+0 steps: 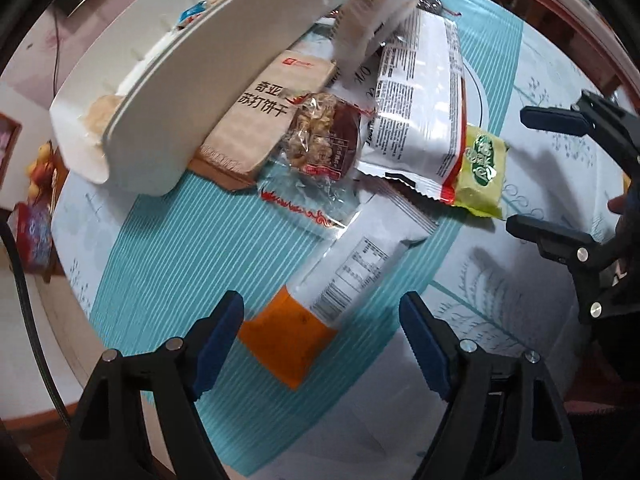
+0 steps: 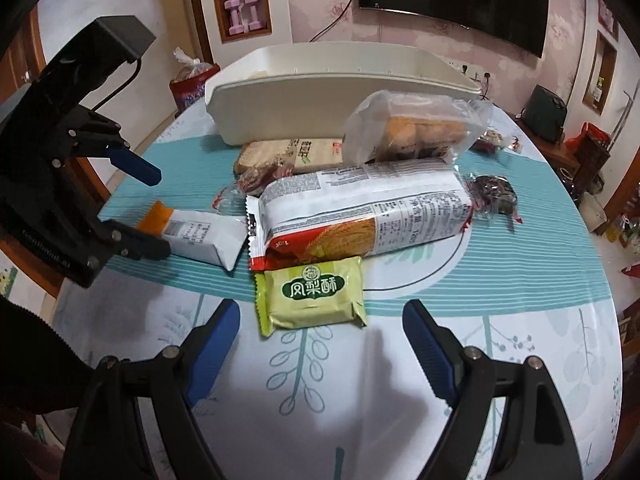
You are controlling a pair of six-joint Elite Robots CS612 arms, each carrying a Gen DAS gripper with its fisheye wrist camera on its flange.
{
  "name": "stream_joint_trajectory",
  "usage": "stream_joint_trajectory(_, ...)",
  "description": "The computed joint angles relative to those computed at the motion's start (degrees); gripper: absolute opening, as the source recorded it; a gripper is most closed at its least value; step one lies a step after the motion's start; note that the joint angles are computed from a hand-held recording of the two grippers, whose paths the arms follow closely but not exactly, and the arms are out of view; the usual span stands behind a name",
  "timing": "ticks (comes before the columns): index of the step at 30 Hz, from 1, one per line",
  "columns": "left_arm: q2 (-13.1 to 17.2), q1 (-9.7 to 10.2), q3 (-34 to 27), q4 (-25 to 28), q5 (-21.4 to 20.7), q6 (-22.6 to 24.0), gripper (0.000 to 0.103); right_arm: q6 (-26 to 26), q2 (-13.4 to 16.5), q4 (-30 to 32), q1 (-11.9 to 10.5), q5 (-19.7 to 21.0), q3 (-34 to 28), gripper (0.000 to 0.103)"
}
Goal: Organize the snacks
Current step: 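Grasp the orange-ended bar with the left tool while the right tool grasps the green pineapple-cake pack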
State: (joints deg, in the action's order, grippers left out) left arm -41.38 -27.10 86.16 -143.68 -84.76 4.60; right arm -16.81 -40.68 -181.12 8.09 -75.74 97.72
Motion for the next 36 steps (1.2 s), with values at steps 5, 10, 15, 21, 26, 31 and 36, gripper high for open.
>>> stream_joint_trajectory(5, 1.5, 0.57, -2.0, 2.0, -3.2, 0.7, 0.079, -0.7, 0.8, 1.7, 0.4, -0.1, -1.3, 0.084)
stream_joint_trajectory(10, 2.4, 0.58, -3.0, 2.9, -3.9, 1.9, 0.075, -1.3, 1.4, 3.3, 0.5, -0.7, -2.4, 0.08)
stream_joint_trajectory(15, 2.6, 0.79, -3.3, 2.7, -5.5, 2.2, 0.061, -2.0, 1.5, 4.7, 0.4, 0.5, -2.9, 0.07)
stream_joint_trajectory(21, 2.5, 0.14, -3.3, 2.8, -5.5, 2.3, 0.051, -2.0, 1.6, 5.1, 0.3, 1.2, -3.0, 0.066)
stream_joint_trajectory(26, 2.0, -0.39, -2.5, 2.2, -4.7, 2.3, 0.044, -1.8, 1.4, 5.9, 0.1, 1.7, -3.1, 0.059)
stream_joint_trajectory(31, 1.1, -1.32, -1.1, 1.5, -4.2, 0.8, 0.041, -1.9, 1.2, 6.6, -0.1, 2.1, -3.0, 0.056)
stream_joint_trajectory(36, 0.5, -1.51, 0.2, 0.3, -4.4, -1.3, 0.039, -2.3, 1.0, 7.1, 0.0, 1.8, -3.0, 0.055)
